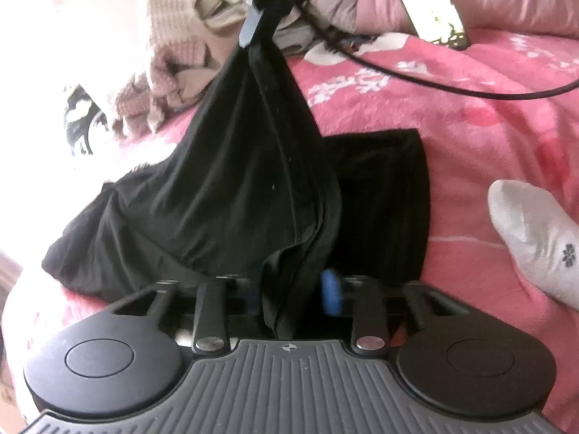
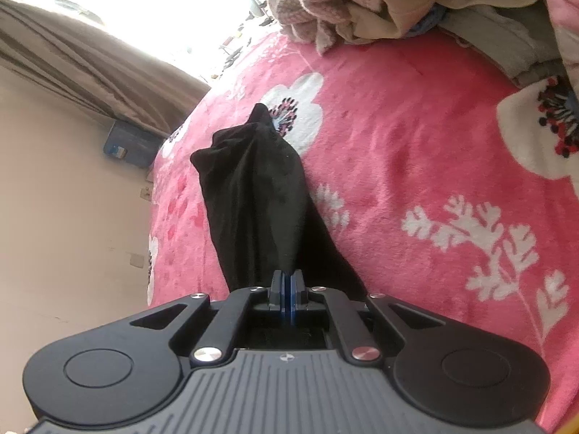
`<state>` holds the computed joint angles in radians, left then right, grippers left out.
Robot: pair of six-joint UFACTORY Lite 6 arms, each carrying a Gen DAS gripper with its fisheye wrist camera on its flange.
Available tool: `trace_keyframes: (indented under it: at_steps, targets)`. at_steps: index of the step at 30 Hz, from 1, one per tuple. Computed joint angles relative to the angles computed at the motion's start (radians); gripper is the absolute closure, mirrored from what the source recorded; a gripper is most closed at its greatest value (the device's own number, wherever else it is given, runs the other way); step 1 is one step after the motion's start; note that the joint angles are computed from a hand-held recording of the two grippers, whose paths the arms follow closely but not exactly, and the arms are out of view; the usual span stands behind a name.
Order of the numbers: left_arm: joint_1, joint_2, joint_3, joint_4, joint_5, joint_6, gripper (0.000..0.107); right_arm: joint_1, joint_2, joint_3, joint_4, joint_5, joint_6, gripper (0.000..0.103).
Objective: Fold clothes
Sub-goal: 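Open both grippers and release the doubled black shirt on the bedspread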
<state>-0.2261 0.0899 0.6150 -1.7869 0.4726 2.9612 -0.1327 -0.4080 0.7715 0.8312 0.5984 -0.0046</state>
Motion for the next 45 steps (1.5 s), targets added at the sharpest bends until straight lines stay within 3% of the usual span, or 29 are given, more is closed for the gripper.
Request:
trace_keyframes:
  at_steps: [2, 6, 11, 18, 23, 26, 39, 42, 43, 45]
  targets:
    - [0.026, 0.008, 0.025, 0.066, 0.001, -0.102, 0.105, 0.007, -0.008, -0.002, -0.025, 0.000, 0.019, 0.100]
    - [0.136, -0.056, 0.035, 0.252, 0.072, -0.308, 0.106, -0.001, -0.040, -0.023, -0.095, 0.034, 0.064, 0.100]
    - [0.334, -0.172, -0.013, 0.400, 0.221, -0.313, 0.106, 0.038, -0.058, -0.121, -0.150, 0.055, 0.096, 0.100]
    - [0.353, -0.134, -0.073, 0.395, 0.117, -0.197, 0.106, 0.188, -0.003, -0.220, -0.250, -0.044, 0.204, 0.101]
    - [0.357, -0.181, -0.086, 0.427, 0.162, -0.224, 0.106, 0.250, -0.035, -0.162, -0.477, -0.010, 0.354, 0.101]
    - [0.340, -0.179, -0.105, 0.431, 0.141, -0.217, 0.106, 0.282, -0.011, -0.152, -0.568, -0.005, 0.409, 0.101]
    - [0.368, -0.233, -0.174, 0.428, 0.149, -0.092, 0.106, 0.353, 0.014, -0.156, -0.659, -0.008, 0.426, 0.101]
    - [0.336, -0.222, -0.192, 0.375, 0.093, -0.021, 0.105, 0.373, 0.020, -0.185, -0.714, -0.029, 0.466, 0.100]
    - [0.326, -0.211, -0.198, 0.348, 0.074, 0.015, 0.104, 0.371, 0.009, -0.193, -0.706, -0.032, 0.453, 0.099]
    - [0.330, -0.208, -0.212, 0.307, 0.080, 0.086, 0.100, 0.375, -0.002, -0.170, -0.730, 0.016, 0.438, 0.087]
